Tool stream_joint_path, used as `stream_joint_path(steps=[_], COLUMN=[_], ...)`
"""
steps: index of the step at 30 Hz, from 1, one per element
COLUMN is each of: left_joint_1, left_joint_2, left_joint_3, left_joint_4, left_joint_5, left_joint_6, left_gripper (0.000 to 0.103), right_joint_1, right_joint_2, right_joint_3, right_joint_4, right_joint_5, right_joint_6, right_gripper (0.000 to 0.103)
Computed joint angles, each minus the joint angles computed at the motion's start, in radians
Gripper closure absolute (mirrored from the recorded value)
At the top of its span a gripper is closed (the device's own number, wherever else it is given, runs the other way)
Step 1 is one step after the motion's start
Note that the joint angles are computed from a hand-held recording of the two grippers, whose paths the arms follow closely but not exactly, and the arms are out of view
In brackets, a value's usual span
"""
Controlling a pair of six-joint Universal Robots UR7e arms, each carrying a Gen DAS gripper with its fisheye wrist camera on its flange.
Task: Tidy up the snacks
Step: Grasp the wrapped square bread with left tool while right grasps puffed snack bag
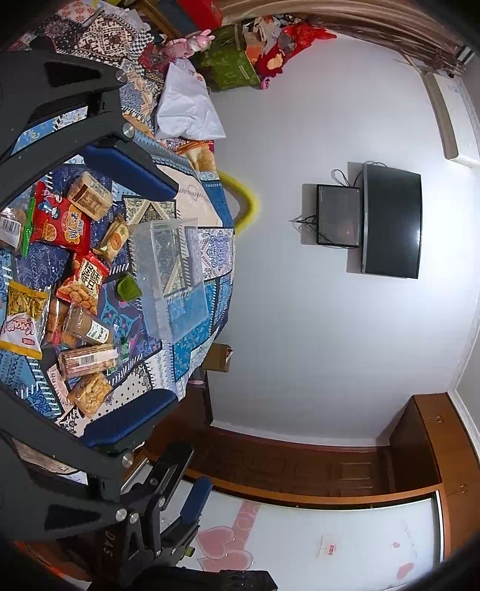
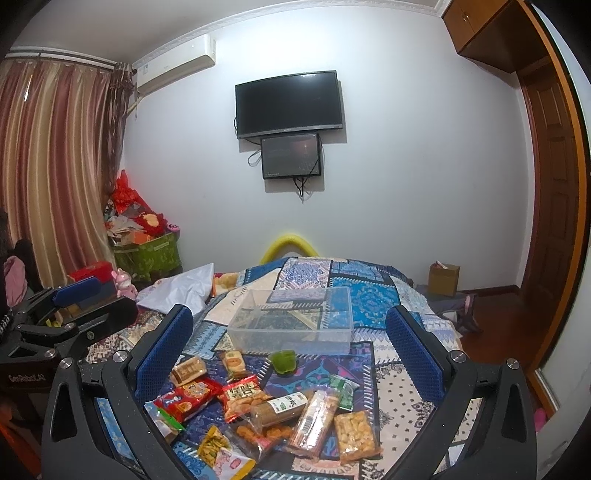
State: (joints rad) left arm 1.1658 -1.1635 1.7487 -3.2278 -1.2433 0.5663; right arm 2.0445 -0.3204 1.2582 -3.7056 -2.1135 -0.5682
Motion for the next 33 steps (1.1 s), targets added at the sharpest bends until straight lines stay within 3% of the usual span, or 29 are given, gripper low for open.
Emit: stream_joint_path(steps=[5, 11, 18, 24, 27, 33], left_joint_1=[0.015, 0.049, 0.101, 0.165, 0.188, 0.229], left_joint_2=[0.017, 0.048, 0.1, 0.171, 0.22, 0.305], left_joint_3=[-0.022, -0.066, -0.143, -0.295, -0.384, -0.538], left_joint_4=[0.047, 0.168, 0.251, 0.427, 0.506, 0.634], left_joint_5=[0.013, 0.05, 0.136, 0.131, 0.165, 0.183], left_joint_6=[-0.022, -0.038, -0.049, -0.095, -0.114, -0.128], left_gripper=[0.0, 0.0, 0.0, 0.001, 0.017, 0.019], right_joint_1=[-0.024, -0.06, -0.109, -0.149, -0.159, -0.19], right_joint_2=[-0.026, -0.037, -0.061, -0.065, -0.048, -0.028], right_joint_3=[0.044, 0.079, 0.089, 0.071, 0.054, 0.019], right_joint_4=[0.044, 0.073, 0.24, 0.385, 0.407, 0.5], right_joint_5=[0.022, -0.003, -0.08, -0.102, -0.14, -0.157], right_joint_6=[0.043, 0.092, 0.212, 0.276, 0.263, 0.29], right_gripper=[0.0, 0.0, 0.0, 0.0, 0.0, 0.004])
